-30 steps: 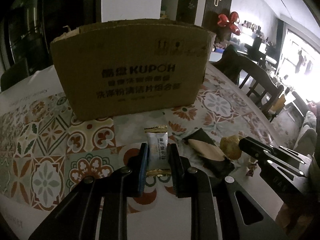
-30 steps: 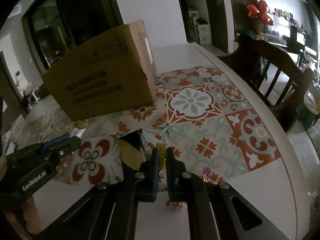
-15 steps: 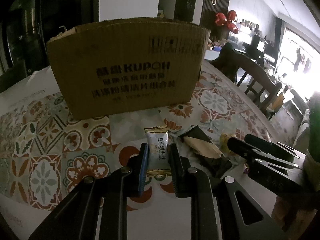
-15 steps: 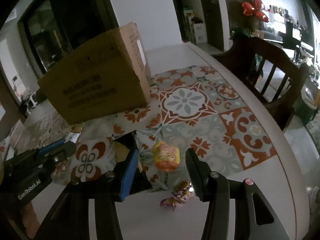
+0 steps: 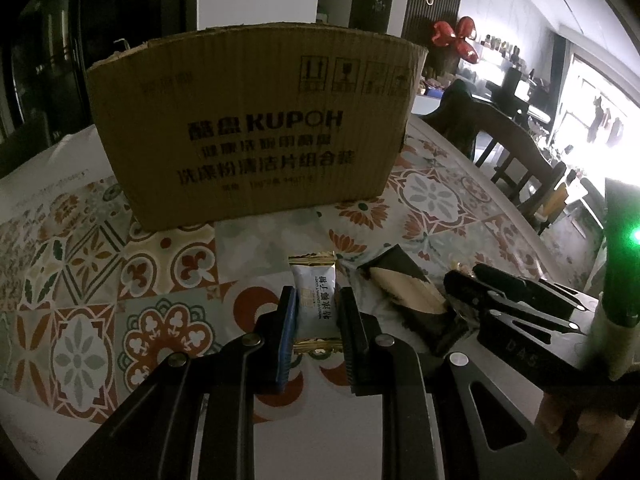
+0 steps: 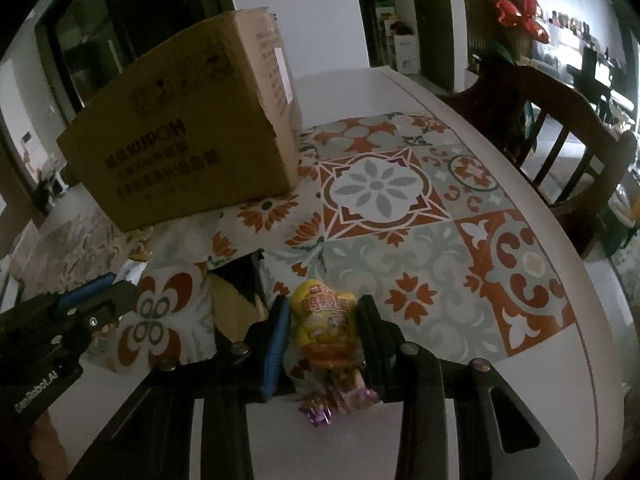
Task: Organize snacks
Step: 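Carry both snacks into the cardboard box and open both tools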
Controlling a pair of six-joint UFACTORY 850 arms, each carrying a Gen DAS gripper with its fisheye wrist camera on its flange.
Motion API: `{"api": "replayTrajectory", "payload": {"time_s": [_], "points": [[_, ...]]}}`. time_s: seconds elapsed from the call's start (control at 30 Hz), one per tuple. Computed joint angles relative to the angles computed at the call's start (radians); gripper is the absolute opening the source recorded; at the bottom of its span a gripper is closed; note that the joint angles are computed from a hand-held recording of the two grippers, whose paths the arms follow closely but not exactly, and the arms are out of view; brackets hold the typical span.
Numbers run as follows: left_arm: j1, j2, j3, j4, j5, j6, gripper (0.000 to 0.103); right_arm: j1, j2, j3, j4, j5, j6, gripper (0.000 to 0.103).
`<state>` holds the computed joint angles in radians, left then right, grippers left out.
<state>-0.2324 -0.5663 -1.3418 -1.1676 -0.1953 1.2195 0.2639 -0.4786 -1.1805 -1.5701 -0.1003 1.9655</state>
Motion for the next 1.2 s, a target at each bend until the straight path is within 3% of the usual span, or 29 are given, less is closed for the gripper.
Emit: {"api": "replayTrajectory", "payload": {"time_s": [0.5, 0.67, 1.0, 1.2], "points": [[0.018, 0.091, 0.064, -0.327, -0.028, 0.329, 0.022, 0.033, 0.098, 0.045, -0.505, -0.028, 0.487, 0.035], [0.039, 0.130, 0.074, -0.417, -0.058, 0.417, 0.022, 0.049, 0.135, 0.048, -0.591, -0.057, 0.556, 0.035], [0.061, 0.176, 0.053, -0.735, -0.054, 0.752, 0.022, 0.067, 0.155, -0.010, -0.777, -0.109, 0.691, 0.035], [0.068, 0.177, 0.014, -0.819, -0.054, 0.844, 0.022, 0.063, 0.140, -0.076, -0.846, -0.128, 0.713, 0.035]]}}
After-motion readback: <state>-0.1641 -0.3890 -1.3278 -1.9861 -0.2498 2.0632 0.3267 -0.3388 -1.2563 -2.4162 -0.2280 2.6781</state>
